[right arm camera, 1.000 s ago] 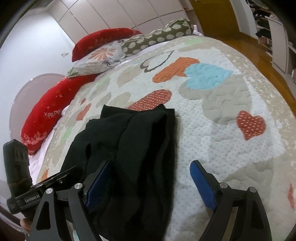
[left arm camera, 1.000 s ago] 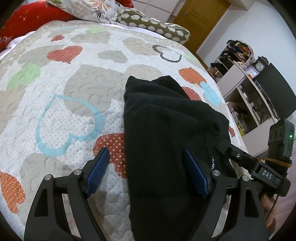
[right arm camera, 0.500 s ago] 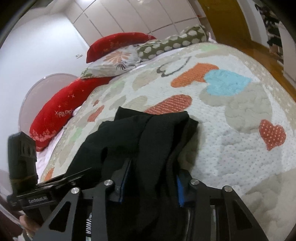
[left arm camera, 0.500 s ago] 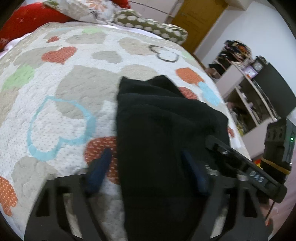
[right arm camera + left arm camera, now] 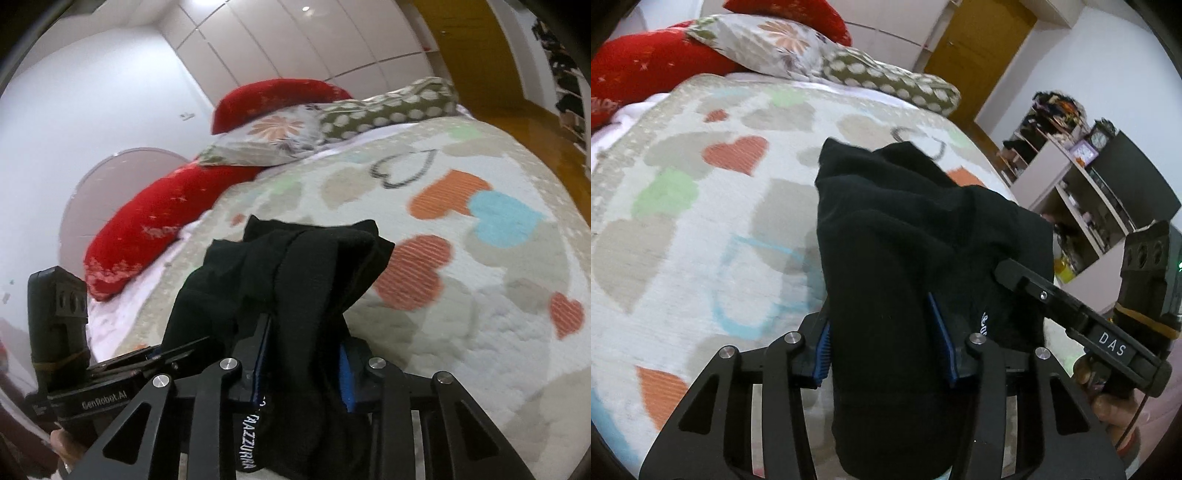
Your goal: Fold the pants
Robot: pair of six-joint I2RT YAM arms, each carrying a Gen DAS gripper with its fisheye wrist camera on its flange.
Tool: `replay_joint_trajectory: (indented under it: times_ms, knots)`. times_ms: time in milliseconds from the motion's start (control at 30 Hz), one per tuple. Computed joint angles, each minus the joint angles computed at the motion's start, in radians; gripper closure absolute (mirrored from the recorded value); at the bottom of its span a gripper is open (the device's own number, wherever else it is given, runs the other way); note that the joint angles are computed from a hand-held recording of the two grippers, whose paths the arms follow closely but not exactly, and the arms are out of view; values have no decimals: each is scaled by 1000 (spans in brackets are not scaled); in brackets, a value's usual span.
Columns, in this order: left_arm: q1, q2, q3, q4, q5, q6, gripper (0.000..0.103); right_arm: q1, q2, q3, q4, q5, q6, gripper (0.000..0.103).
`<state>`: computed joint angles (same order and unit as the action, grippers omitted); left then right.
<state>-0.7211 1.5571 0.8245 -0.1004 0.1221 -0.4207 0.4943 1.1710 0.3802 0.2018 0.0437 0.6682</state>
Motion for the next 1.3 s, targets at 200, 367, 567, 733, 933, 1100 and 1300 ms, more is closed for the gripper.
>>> replay_joint_trajectory:
  times_ms: [200,367,567,733,933,1100,1300]
  knots:
    - [137,-39,7,-74,-17,50,58,18,259,140,114,-39,21,73]
    - [201,62,6,-62,-30,70,58,-1,489,312,-27,28,5,66]
    - [161,-1,-28,-43,-89,56,58,-3,280,207,-45,82,16,62]
    - [120,58,30,-41,-133,49,57,23,257,270,-83,42,-98,62]
    - [83,152,78,-22,-180,42,49,3,467,407,-91,-7,-151,62]
    - [85,198,95,11,-183,37,42,-26,586,464,-69,-10,-158,61]
    - [72,185,96,-4,-205,39,40,4,493,426,-117,14,-171,62]
